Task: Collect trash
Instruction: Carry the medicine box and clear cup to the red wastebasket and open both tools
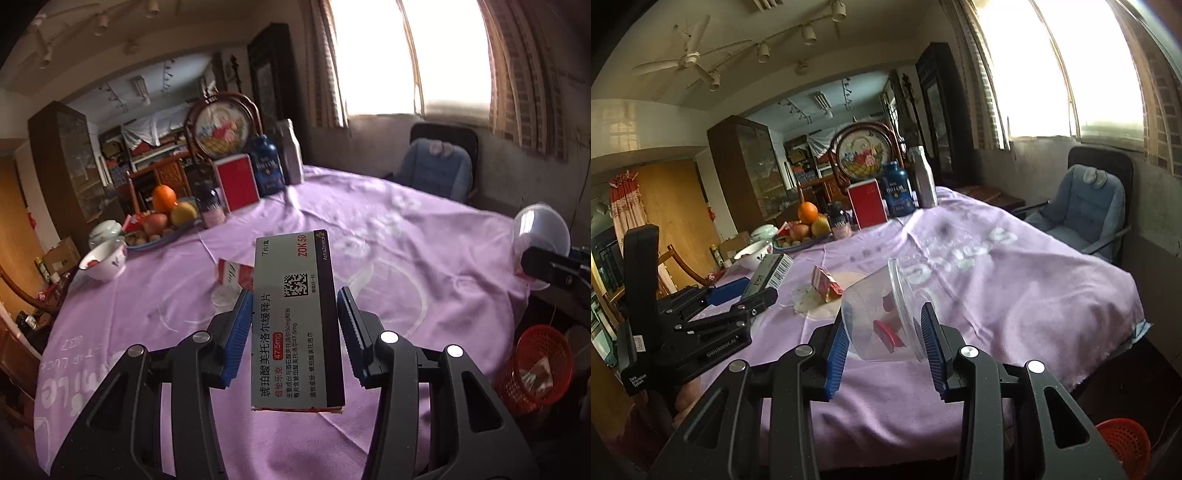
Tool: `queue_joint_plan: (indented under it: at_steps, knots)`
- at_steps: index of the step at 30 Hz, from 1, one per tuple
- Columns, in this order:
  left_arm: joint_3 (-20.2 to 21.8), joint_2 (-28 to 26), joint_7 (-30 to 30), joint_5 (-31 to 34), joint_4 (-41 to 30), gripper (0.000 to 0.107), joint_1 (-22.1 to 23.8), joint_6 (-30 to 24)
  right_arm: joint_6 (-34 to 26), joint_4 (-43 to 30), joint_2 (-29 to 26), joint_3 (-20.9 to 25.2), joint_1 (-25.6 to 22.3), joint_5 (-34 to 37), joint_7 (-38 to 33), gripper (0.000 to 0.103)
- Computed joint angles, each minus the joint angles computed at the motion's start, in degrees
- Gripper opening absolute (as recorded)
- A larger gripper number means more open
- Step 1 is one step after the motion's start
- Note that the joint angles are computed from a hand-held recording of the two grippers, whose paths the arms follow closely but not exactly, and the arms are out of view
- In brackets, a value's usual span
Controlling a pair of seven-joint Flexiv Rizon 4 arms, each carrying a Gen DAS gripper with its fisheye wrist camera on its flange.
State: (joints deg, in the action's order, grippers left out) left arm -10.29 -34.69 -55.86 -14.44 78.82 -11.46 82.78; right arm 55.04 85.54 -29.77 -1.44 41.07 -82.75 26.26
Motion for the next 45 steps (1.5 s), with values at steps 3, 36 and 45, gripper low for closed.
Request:
queue_joint_plan:
  at_steps: [3, 36, 45]
  knots:
    - [0.26, 1.75, -1.44, 0.05, 2.37, 0.047, -0.10, 3.67, -0.42, 0.11, 0.72, -0.14, 0.52, -1.86, 0.44, 0.038]
    - [-21.73, 1.85, 12.93, -0.99, 7.77, 0.047, 1.25, 4.62, -36.76, 29.11, 21.75, 16.42, -0.28, 5.61, 18.15, 0.038]
    - [-14.08, -1.24, 15.88, -4.30, 2.80, 0.047, -8.47, -7.00, -32.24, 38.45, 23.44, 18.41, -3.11, 16.71, 27.90, 0.039]
